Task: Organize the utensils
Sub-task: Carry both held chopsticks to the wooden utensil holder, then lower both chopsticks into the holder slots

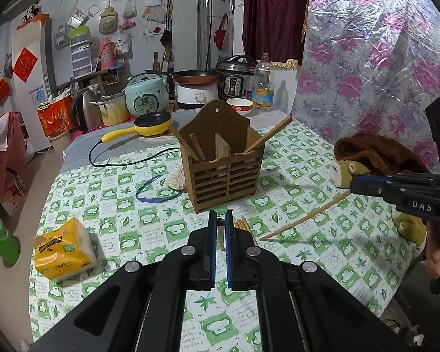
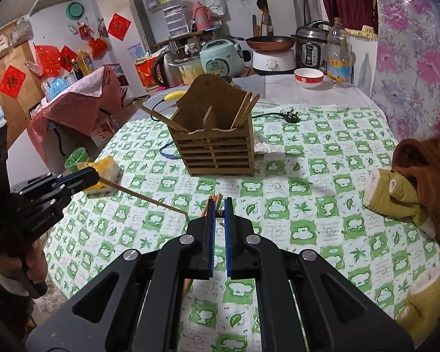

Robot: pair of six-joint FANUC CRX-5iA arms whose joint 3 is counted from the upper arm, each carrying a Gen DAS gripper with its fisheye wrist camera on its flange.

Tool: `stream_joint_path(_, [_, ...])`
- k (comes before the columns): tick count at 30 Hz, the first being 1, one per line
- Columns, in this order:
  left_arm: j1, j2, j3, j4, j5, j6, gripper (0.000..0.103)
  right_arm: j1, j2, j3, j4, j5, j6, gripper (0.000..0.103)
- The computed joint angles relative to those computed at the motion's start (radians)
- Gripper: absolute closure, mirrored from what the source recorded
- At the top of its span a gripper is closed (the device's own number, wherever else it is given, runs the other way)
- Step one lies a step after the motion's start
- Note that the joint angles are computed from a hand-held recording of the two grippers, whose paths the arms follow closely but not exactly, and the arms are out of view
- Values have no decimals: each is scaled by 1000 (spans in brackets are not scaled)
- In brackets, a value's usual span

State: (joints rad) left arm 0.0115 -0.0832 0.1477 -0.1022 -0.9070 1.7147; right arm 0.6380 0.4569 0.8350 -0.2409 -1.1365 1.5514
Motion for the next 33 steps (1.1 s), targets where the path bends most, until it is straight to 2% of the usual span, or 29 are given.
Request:
stream_joint_path(13, [4,7,10,2,-4,-2,97,20,-1,7,29,61,11,96])
stream_joint_path(23, [2,0,16,-3,28,-11,97,19,8,48,17,80,15,96])
stream_joint_path(33, [16,5,91,47,41,-79,97,9,24,132,4,90,29,96])
